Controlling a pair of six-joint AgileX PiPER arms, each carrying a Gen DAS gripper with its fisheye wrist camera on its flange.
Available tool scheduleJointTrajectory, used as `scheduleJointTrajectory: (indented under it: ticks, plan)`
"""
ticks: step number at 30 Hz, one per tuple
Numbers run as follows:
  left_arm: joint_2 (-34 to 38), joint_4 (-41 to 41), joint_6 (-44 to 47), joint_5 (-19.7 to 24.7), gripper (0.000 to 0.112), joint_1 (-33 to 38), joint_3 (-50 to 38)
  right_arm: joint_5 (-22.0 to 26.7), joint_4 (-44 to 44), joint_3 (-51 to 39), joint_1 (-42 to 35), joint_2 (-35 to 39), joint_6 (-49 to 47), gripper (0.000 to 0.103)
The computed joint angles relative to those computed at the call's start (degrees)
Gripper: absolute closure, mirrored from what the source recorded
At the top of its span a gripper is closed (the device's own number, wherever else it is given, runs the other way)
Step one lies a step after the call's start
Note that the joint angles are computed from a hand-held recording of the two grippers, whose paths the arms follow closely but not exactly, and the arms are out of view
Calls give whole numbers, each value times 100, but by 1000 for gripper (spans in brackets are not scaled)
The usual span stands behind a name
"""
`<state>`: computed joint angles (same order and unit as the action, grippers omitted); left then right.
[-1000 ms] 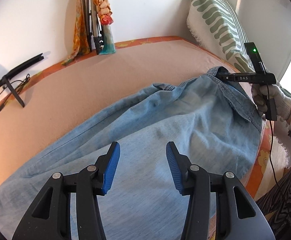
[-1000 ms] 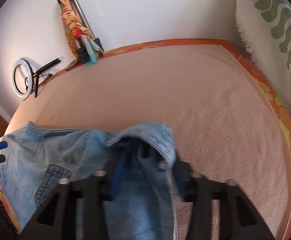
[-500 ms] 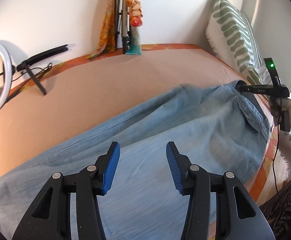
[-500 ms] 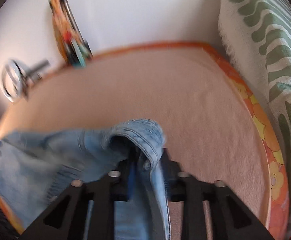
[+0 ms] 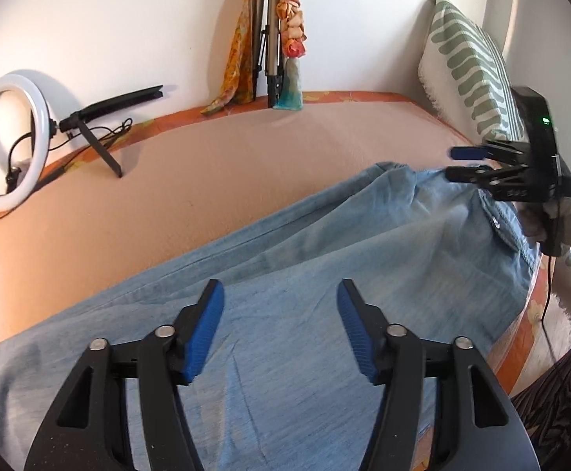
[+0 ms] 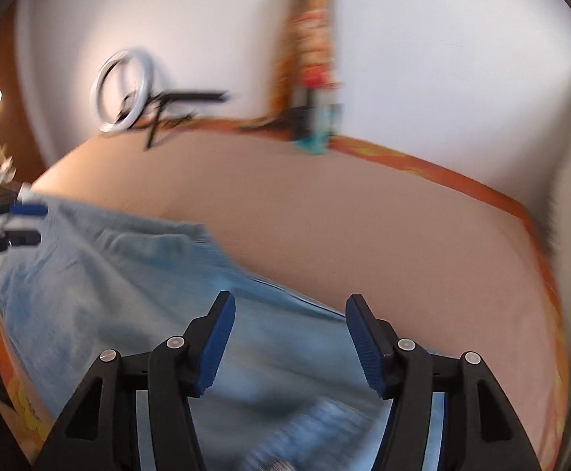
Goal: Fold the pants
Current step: 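Close the right gripper on the jeans hem edge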
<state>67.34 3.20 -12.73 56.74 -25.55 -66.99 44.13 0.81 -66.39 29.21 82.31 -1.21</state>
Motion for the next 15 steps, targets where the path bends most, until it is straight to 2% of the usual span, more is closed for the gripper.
scheduleJointTrajectory:
  ticks: [3, 9, 12, 14, 15]
  plan:
    - [25, 40, 46, 74, 49, -1, 64, -94, -139, -331, 299, 543, 4, 36]
    - [18, -177, 366, 179, 49, 323, 243, -111, 27, -741, 512, 1138, -120, 38]
    - [-16, -566, 692, 257, 49, 673, 358, 25, 344, -932, 515, 1427, -449, 50]
    - [-44, -691, 831, 313, 49, 837, 424, 53, 436, -932, 518, 1475, -563, 65]
    - [-60, -728, 896, 341, 49, 894, 453, 44, 492, -918, 505, 1474, -608, 67]
